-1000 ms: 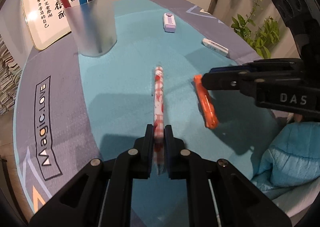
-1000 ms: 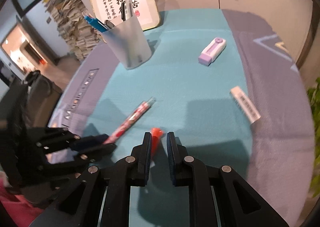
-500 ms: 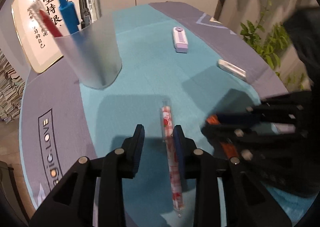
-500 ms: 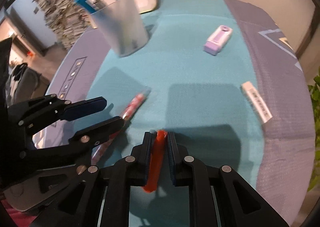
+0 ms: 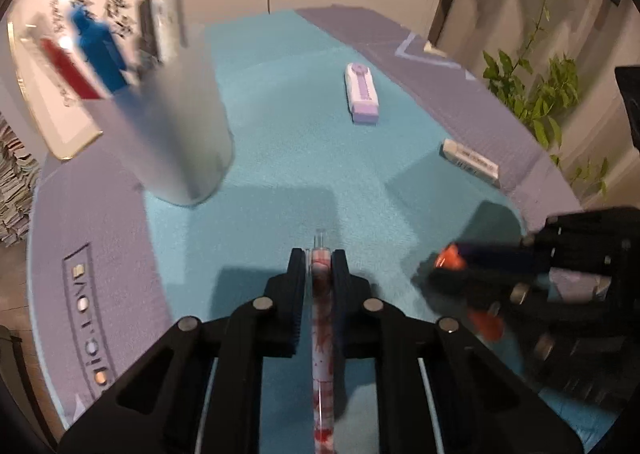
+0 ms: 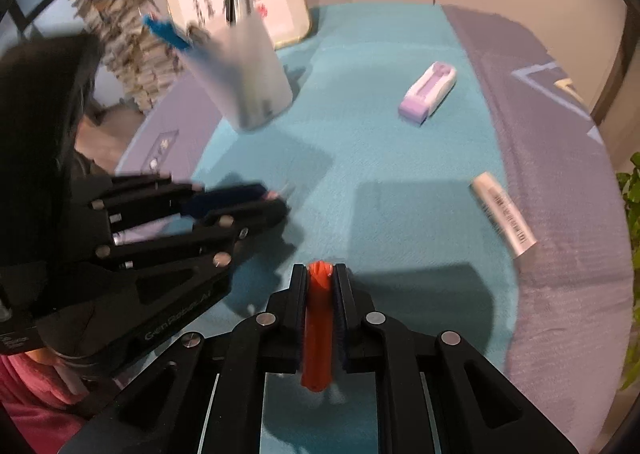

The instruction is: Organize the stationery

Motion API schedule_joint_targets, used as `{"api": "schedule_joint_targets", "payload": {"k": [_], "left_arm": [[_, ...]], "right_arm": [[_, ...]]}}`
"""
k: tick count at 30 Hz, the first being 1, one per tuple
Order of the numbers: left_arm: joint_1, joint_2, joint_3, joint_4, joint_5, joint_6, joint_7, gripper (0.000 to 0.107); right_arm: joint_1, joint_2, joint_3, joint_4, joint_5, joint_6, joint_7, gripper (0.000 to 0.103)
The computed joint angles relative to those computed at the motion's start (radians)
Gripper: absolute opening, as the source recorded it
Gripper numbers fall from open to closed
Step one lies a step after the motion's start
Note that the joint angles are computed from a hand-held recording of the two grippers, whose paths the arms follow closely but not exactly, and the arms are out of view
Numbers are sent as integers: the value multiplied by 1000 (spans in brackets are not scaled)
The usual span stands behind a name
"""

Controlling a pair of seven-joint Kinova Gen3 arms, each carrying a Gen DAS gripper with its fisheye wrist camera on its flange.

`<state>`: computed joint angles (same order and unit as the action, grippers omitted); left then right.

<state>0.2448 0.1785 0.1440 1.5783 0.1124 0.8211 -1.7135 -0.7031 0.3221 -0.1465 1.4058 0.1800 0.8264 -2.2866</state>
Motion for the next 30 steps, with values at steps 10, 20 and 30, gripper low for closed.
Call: {"api": "schedule_joint_targets", "payload": {"k": [10,20,30], "left_arm": [[-97,-207,-47,133,246,-64,-179,11],[-111,-326,-124,209,348,-118,-234,11],[-142,-341,-184,230,410,-106,-297,11]], "right_arm": [[-41,-99,15,65,147,-91,-161,14],[-123,-66,37,-102,394,-97,-294,14],[-127,147,91,-389,344,-56,-185,14]]}}
